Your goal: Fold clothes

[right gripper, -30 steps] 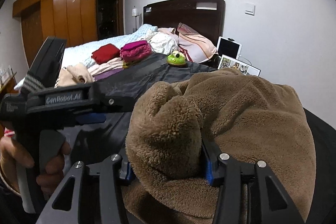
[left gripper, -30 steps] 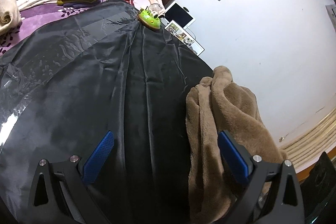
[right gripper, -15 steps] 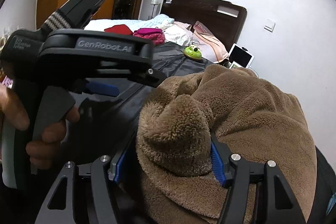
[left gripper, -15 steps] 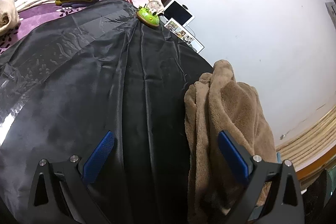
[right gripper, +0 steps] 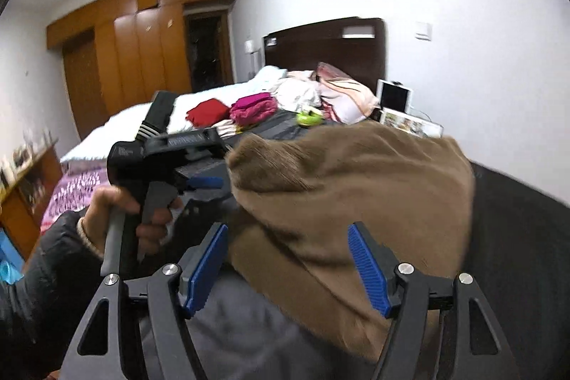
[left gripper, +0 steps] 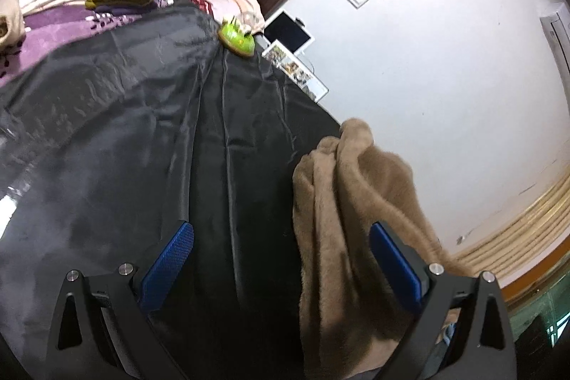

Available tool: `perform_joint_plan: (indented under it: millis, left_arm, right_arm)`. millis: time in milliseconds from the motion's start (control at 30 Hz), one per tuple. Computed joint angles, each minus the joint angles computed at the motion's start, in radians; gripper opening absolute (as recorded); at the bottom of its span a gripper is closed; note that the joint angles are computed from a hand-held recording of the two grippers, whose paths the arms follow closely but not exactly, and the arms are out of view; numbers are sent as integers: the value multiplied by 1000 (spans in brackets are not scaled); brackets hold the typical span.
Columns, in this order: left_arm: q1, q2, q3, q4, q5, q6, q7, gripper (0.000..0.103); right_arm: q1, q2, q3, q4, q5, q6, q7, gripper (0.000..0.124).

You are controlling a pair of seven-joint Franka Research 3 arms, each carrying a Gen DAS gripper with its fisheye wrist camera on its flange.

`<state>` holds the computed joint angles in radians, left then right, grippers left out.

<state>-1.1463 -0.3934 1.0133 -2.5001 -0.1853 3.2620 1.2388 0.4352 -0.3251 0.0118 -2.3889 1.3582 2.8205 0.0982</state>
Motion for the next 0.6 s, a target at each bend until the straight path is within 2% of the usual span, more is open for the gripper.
perform_joint_plan:
  millis: [133, 200, 300, 367, 467, 533, 600]
  left_arm:
    - [181, 18, -205, 29, 24, -46, -1, 100]
    - [227, 23, -286, 68, 39, -80, 30, 100]
    - [217, 51, -328, 145, 41, -149, 91, 100]
    - [263, 112, -391, 208, 56, -216, 92, 100]
    - [376, 225, -500, 310, 121, -376, 17, 100]
    - [391, 262, -516, 334, 86, -431, 31, 100]
    - [433, 284, -553, 330, 129, -474, -21, 88]
  right_arm:
    - [-34, -17, -6, -45, -32, 81, 75, 71]
    - [-57, -3, -17, -37, -72, 92, 177, 71]
    - [-89, 26, -20, -20, -160, 100, 343, 71]
    - [-89, 32, -29, -19, -194, 98, 380, 71]
    - [-92, 35, -23, -30, -282, 100, 430, 71]
    - [-116, 72, -1, -17, -401, 113, 512, 71]
    - [-132, 103, 5, -2, -492, 117, 582, 73]
